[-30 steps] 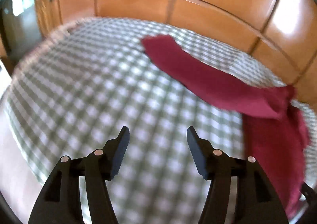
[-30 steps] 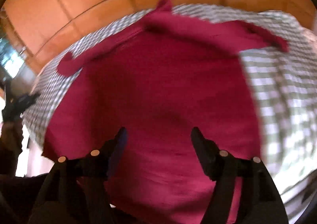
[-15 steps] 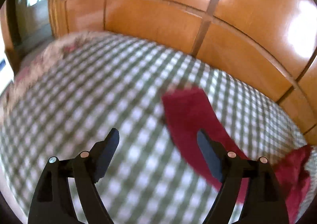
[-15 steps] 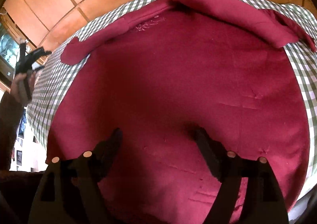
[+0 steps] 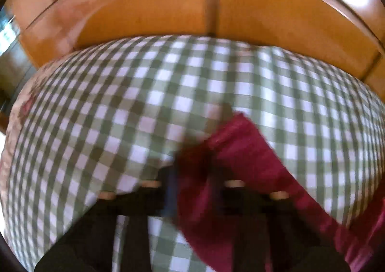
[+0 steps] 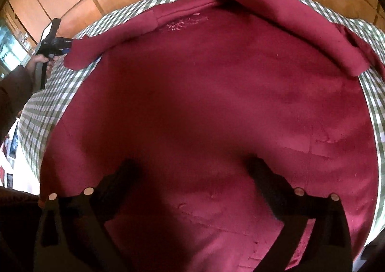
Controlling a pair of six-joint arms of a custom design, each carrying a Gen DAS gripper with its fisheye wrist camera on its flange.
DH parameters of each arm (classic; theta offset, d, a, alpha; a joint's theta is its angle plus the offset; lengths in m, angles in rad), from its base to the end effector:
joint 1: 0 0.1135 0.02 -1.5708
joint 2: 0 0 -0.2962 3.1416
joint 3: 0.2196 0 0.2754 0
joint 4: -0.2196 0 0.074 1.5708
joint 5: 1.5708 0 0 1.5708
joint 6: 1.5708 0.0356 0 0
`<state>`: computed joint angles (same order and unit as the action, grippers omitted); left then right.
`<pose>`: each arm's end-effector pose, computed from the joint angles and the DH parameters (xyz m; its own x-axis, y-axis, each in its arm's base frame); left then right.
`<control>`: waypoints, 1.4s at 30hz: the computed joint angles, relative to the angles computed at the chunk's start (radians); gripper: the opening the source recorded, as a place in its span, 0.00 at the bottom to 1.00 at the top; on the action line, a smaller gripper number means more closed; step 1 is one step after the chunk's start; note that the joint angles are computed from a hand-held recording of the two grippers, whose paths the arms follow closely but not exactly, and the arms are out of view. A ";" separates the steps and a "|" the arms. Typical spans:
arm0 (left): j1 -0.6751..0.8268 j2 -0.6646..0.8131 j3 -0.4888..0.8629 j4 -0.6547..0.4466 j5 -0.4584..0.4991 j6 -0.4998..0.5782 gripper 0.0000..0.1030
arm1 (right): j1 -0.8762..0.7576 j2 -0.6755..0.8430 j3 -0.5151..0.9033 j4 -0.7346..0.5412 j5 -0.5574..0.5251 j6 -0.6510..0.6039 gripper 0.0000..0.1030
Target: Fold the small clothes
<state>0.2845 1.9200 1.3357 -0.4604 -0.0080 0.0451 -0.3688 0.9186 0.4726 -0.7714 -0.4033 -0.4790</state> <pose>0.4162 0.1220 0.1988 -0.8420 -0.1992 -0.5013 -0.2468 0.9686 0.0295 0.1408 -0.0394 0.1869 -0.8711 -0.1178 -0.4768 -0.2215 0.9607 0.1673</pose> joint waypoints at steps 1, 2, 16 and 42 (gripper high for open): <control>-0.013 -0.022 -0.029 0.025 -0.037 0.012 0.09 | 0.001 0.000 -0.003 0.007 0.001 0.003 0.97; -0.024 -0.050 -0.064 0.058 -0.070 0.025 0.08 | 0.002 0.001 -0.006 0.017 0.002 0.008 0.97; 0.327 -0.257 -0.096 -0.010 0.055 -0.345 0.08 | 0.045 -0.011 -0.025 0.076 0.035 0.078 0.97; -0.456 -1.351 -0.911 -0.362 0.581 -0.470 0.44 | -0.697 0.061 0.088 -0.031 -0.109 -0.389 0.92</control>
<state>-0.1715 0.5694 0.4243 -0.8224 0.5733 -0.4251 -1.0662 0.9799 0.5609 -0.8029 -0.5125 -0.8675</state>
